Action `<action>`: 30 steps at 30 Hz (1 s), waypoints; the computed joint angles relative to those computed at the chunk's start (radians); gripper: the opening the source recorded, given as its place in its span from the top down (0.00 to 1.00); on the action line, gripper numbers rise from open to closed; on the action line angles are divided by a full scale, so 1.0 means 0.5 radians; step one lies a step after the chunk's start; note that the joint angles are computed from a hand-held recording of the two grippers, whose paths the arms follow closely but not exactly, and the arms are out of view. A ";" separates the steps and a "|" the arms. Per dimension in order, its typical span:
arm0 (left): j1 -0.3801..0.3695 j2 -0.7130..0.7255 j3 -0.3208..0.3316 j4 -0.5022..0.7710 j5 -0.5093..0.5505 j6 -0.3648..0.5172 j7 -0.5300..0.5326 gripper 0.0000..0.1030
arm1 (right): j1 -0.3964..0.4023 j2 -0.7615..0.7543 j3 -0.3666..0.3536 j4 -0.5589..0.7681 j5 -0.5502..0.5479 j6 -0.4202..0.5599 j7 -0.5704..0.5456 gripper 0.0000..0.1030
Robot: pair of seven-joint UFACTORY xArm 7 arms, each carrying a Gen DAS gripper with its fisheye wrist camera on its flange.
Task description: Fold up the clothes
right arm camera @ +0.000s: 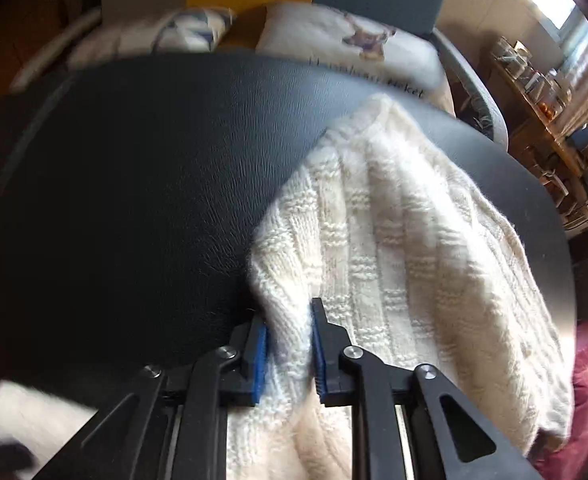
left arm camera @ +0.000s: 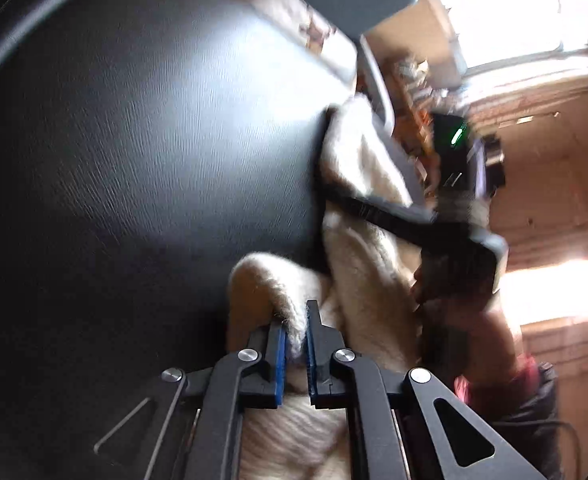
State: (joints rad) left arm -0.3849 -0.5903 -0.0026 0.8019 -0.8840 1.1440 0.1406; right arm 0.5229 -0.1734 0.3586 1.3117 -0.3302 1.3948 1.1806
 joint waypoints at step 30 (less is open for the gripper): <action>0.688 -0.413 0.721 0.331 0.681 0.126 -0.046 0.64 | -0.080 -0.919 0.497 -0.726 0.572 -0.351 0.231 0.73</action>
State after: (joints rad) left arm -0.0410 -0.7967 0.3581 0.9672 -0.5433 1.2068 0.1176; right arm 0.4828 -0.6331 0.6071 0.9486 -0.0444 1.2196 1.2959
